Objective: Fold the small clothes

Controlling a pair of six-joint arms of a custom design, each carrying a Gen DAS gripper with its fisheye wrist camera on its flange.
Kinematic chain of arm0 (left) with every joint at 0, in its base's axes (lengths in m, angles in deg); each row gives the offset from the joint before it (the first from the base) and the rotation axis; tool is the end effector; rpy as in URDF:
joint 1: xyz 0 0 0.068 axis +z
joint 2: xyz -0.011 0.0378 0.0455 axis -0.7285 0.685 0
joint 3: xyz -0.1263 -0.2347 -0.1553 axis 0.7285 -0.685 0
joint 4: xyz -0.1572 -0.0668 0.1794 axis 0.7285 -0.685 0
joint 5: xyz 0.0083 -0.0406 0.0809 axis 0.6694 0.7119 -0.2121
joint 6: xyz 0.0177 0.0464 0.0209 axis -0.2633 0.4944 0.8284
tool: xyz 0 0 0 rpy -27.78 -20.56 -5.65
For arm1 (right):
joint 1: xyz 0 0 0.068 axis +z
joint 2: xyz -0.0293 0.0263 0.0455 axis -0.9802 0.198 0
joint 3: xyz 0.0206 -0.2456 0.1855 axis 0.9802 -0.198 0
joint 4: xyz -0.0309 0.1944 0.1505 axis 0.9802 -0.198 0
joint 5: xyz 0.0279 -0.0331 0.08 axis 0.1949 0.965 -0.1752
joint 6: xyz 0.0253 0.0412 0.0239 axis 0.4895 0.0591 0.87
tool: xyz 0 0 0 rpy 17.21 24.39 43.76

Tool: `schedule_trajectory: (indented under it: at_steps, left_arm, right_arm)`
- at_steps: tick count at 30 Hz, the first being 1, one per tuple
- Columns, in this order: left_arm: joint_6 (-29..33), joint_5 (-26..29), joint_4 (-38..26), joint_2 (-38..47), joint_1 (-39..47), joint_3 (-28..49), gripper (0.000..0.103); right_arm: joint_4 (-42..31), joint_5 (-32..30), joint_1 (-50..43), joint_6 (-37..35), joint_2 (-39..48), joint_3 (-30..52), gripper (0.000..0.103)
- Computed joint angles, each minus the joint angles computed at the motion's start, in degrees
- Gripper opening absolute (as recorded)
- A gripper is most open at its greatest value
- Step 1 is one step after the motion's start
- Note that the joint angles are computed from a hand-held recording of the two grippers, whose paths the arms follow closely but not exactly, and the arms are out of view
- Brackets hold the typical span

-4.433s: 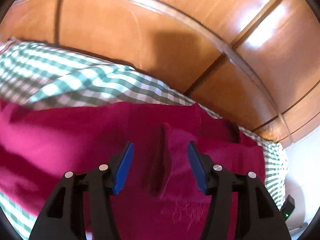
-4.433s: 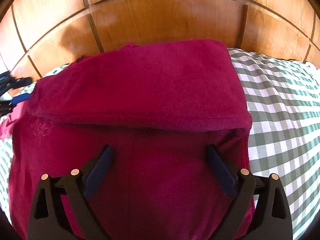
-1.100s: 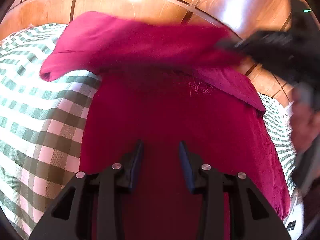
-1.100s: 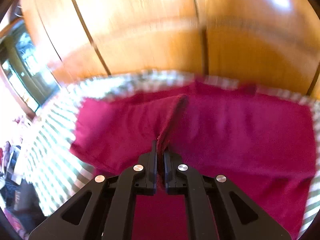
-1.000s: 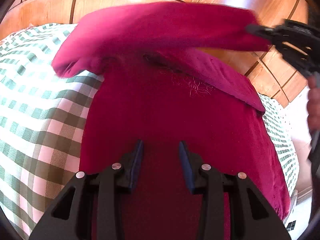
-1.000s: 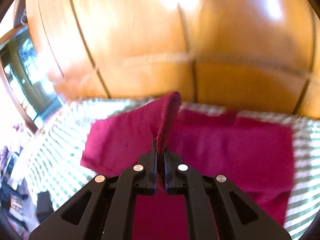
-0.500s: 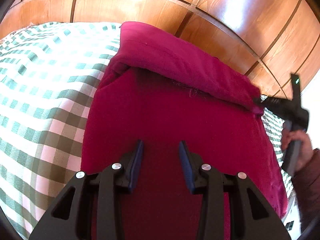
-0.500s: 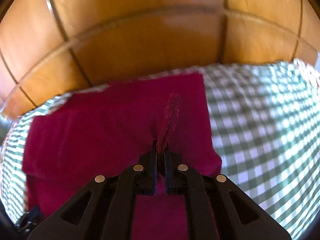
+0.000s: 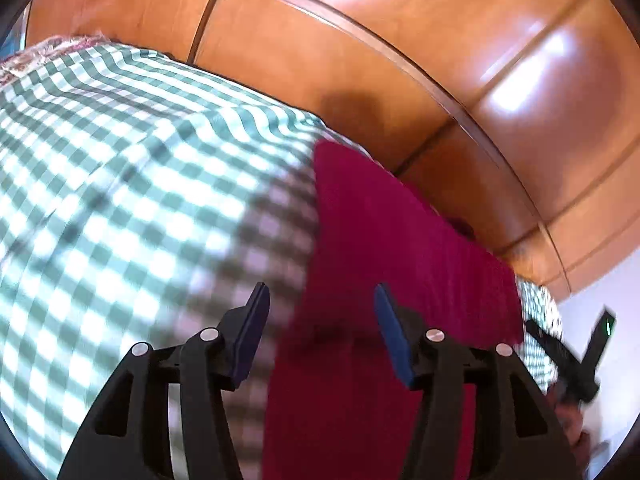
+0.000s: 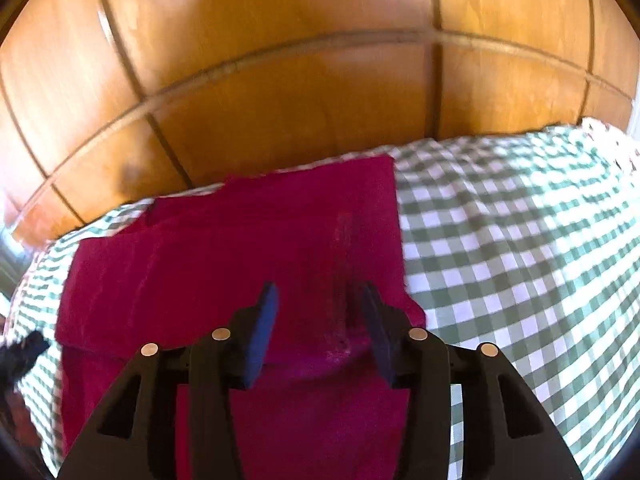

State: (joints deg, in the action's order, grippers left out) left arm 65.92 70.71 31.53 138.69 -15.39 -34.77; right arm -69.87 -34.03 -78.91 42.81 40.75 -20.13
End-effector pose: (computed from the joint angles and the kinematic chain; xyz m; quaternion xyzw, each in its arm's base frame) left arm 0.2942 0.1534 0.1481 -0.1390 0.9122 -0.2412 0.3007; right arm 0.2522 0.0024 0.2358 0.0403 0.9402 0.0690 0.3313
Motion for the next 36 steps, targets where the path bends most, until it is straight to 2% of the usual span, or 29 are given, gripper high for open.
schedule_trajectory:
  at_steps: [5, 11, 14, 16, 20, 21, 23, 24, 25, 26, 28, 29, 32, 34, 36]
  left_arm:
    - [-5.03, -0.21, -4.27, 8.68, -3.23, 12.6, 0.059]
    - [-12.3, -0.52, -6.95, 16.08, -7.16, 22.94, 0.061]
    - [-15.9, 0.61, -7.24, 19.4, -8.29, 26.83, 0.056]
    - [-15.68, 2.4, -7.31, 19.95, -8.89, 27.78, 0.017]
    - [-14.09, -1.97, 4.42, 12.34, -10.68, 18.81, 0.012]
    - [-12.33, -6.9, 6.98, 10.44, -12.12, 16.47, 0.012]
    - [-9.66, -14.4, 5.78, 12.02, -14.96, 18.11, 0.012]
    - [-8.11, -19.02, 4.11, 13.08, -16.64, 19.26, 0.015]
    - [-6.81, -24.2, 3.61, 14.16, -18.39, 19.71, 0.022]
    - [-6.5, -26.99, 4.7, 14.21, -19.32, 18.82, 0.025]
    - [-7.83, -28.47, 8.13, 11.31, -19.46, 14.59, 0.024]
    - [-8.6, -27.25, 10.92, 8.38, -19.37, 10.84, 0.024]
    - [-4.73, -22.95, 16.99, 0.61, -18.53, 0.56, 0.024]
    - [-2.29, -21.6, 17.85, -1.87, -19.66, -4.19, 0.025]
    - [-0.04, -25.51, 17.28, -1.0, -21.96, -6.06, 0.027]
  right_arm:
    - [0.5, 0.28, 4.38, -0.94, 0.79, 0.33, 0.043]
    - [3.79, 3.88, 8.07, -1.23, 6.07, -0.19, 0.044]
    - [6.19, 4.92, 8.65, -1.25, 7.23, -1.26, 0.048]
    - [7.82, 5.61, 9.0, -1.11, 7.74, -2.1, 0.049]
    - [11.98, 7.56, 10.14, -0.71, 8.07, -4.6, 0.05]
    - [13.6, 9.11, 11.08, -0.53, 8.22, -5.63, 0.051]
    - [14.96, 12.91, 13.62, -0.62, 9.14, -6.04, 0.052]
    - [14.88, 14.76, 14.75, -0.63, 9.59, -5.7, 0.054]
    - [14.76, 16.34, 15.59, -0.85, 10.24, -5.12, 0.055]
    - [14.92, 17.24, 16.11, -0.89, 10.63, -5.04, 0.055]
    - [15.38, 18.0, 16.48, -0.99, 10.85, -5.17, 0.055]
    - [15.46, 17.91, 16.42, -0.98, 10.83, -5.17, 0.055]
    - [15.83, 17.12, 15.81, -1.07, 10.79, -5.31, 0.055]
    - [16.19, 16.7, 15.44, -1.21, 10.92, -5.37, 0.055]
    - [16.44, 16.55, 15.39, -1.17, 10.88, -5.56, 0.055]
